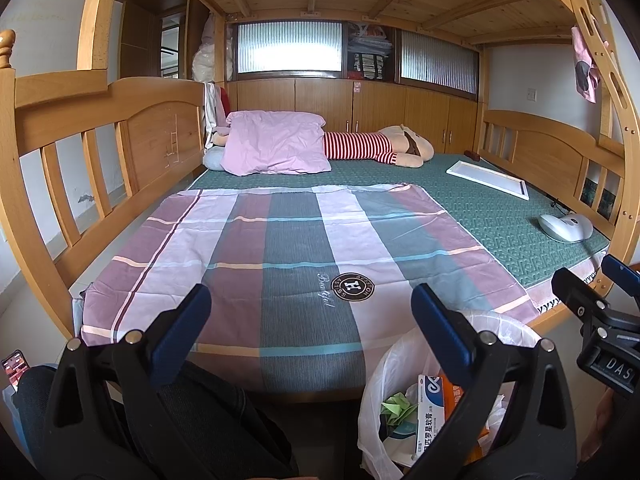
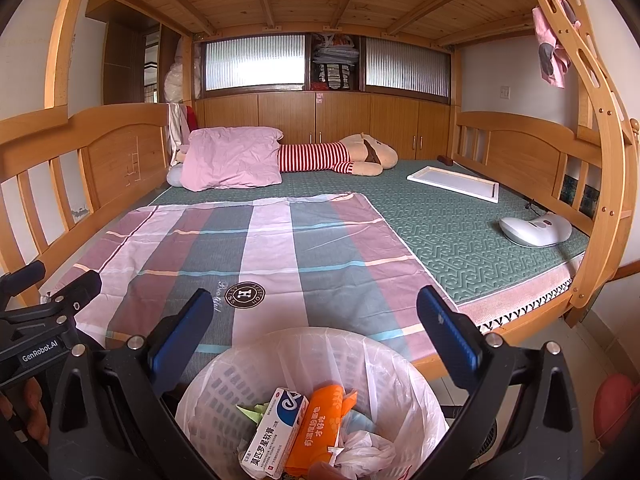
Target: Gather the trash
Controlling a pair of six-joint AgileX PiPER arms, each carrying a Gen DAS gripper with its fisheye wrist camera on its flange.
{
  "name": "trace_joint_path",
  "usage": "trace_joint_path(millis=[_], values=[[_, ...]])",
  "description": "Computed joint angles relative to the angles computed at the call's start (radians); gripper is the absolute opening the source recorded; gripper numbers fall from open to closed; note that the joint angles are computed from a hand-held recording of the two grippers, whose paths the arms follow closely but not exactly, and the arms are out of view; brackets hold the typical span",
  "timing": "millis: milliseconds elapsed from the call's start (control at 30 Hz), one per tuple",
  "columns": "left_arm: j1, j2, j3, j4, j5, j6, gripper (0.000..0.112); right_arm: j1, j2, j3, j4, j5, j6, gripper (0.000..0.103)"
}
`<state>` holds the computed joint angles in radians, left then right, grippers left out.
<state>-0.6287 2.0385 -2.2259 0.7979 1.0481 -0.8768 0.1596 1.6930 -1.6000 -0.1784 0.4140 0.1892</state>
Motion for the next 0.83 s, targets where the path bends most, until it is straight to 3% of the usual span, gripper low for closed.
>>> trace_joint_path(millis=[433,833], values=[[0.007,-0.017,0.051,-0.004,-0.029,-0.007,0.100,0.010,-0.001,0.014,-0.025,-0.006,0.029,0.099],[0.010,0.010,-0.003,-0.017,0.001,0.008,0.100,0.015,0.003,0.014,-0.037,-0.005,0.050,0.099]])
